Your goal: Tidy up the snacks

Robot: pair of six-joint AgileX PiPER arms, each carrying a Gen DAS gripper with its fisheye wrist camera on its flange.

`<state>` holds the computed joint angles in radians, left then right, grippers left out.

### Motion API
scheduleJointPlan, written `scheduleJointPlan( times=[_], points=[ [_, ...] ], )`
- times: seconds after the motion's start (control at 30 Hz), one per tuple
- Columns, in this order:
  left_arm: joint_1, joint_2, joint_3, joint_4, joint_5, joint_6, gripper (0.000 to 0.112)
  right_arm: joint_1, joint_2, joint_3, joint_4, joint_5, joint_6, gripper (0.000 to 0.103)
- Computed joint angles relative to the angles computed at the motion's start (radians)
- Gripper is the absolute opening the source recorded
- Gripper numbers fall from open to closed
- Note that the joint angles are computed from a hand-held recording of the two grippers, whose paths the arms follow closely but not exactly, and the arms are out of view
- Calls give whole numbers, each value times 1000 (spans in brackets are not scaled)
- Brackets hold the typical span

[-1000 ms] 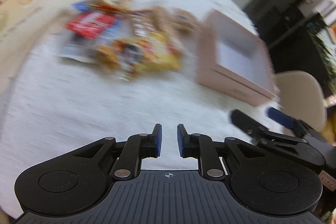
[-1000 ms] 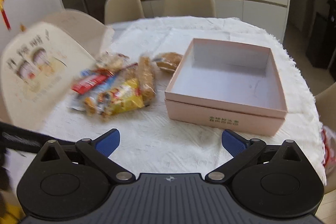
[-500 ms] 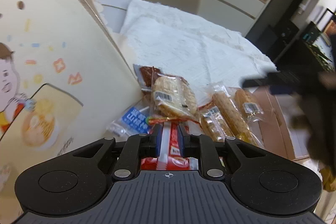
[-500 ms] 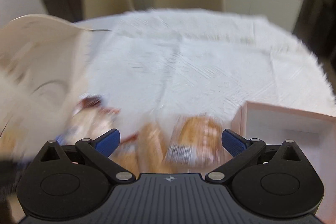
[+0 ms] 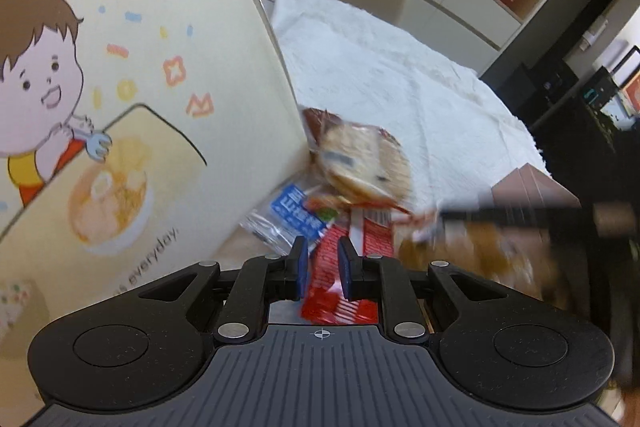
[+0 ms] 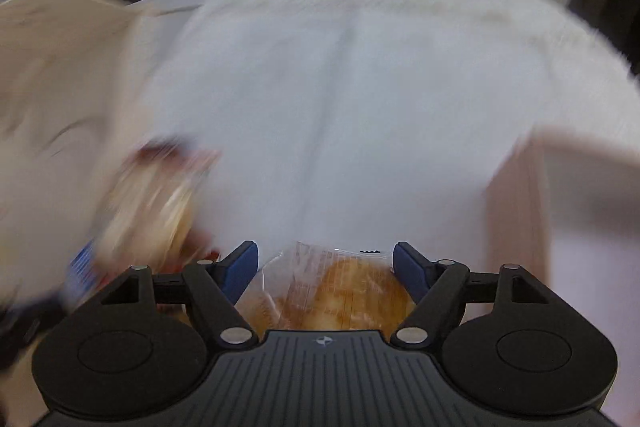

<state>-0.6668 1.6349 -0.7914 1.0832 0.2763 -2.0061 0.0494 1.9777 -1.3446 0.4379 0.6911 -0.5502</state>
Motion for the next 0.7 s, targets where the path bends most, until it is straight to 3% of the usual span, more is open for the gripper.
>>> scheduleJointPlan(
  times=[0.07,0.2,0.27,0.3,0.4,0.5,0.57,0.63,0.7],
  points=[
    [-28,0,-9,-13,15,-28,19,-28,-105,166,104,7,-125,75],
    [-110,2,-45,-74,100,-12,19,-165,-305,394,279,127,-404,76],
    [-152,-16,-48,-104,152,-7,19,-288,-422,483,335,143,-532,88],
    [-171,-24,-52,-123,182,-4,19,-368,-466,517,352,157,-610,90],
    [-234,-54,-66,-173,301,2,19,-504,-429,493,313,162,-712,90],
    [-282,-74,-87,-186,421,2,19,-518,-308,418,312,92,-696,90],
    [-279,-66,-110,-182,475,43,19,-491,-241,371,351,89,-672,91],
    [-223,-37,-141,-195,469,123,19,-438,-247,366,382,95,-658,91],
    [-122,19,-205,-218,392,217,19,-387,-288,383,429,156,-713,91]
  ],
)
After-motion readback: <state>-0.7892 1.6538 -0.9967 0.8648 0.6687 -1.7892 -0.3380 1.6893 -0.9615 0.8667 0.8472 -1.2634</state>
